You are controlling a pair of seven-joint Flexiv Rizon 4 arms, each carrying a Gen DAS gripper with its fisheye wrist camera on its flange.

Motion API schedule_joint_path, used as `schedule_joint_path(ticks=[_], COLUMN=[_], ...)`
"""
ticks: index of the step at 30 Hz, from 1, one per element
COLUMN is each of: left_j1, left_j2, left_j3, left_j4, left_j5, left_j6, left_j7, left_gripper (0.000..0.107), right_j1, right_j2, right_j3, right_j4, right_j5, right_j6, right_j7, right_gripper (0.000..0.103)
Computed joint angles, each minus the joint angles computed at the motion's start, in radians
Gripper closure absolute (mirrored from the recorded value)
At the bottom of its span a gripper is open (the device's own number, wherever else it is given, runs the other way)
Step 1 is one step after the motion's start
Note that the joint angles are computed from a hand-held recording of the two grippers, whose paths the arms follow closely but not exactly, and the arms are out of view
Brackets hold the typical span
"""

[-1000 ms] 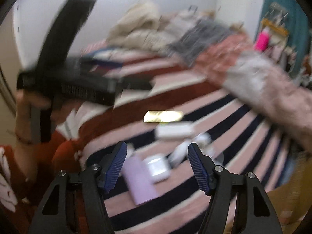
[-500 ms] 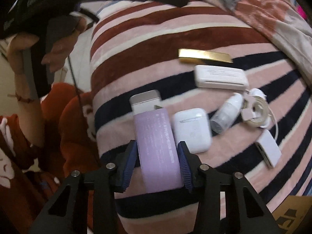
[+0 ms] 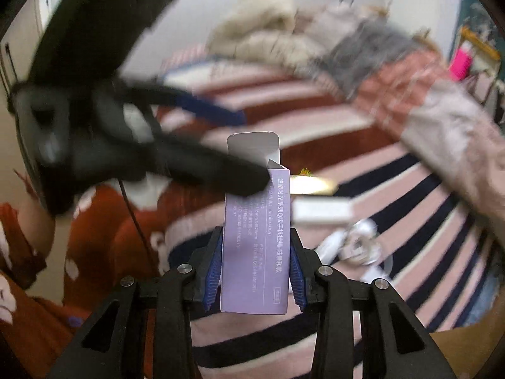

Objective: Organize rigid objects
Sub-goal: 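Carry the lavender box into the cardboard box and open the right gripper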

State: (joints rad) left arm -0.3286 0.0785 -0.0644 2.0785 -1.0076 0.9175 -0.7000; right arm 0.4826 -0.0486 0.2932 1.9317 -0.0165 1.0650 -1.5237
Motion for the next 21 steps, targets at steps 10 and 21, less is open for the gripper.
schedule_joint_path(ticks=[10,21], left_j1=[-0.061,-0.097], left_j2=[-0.176,-0.388], left_j3=[-0.122,-0.200], left_j4=[-0.296,-0.534], left_j5=[0.098,0.281], left_j6=[-0.138,-0.257], left_j7=[-0.083,-0.211], left_gripper=[0.064,0.068], right_j1=[-0.136,-0.208], right_j2=[0.257,0.371], right_j3=[-0.033,-0.110], right_j4=[0.235,0.261], right_j5=[-0.235,-0.109], right_j6=[0.202,-0.028], right_j7=[0.286,0.302], right_gripper=[0.070,0.070])
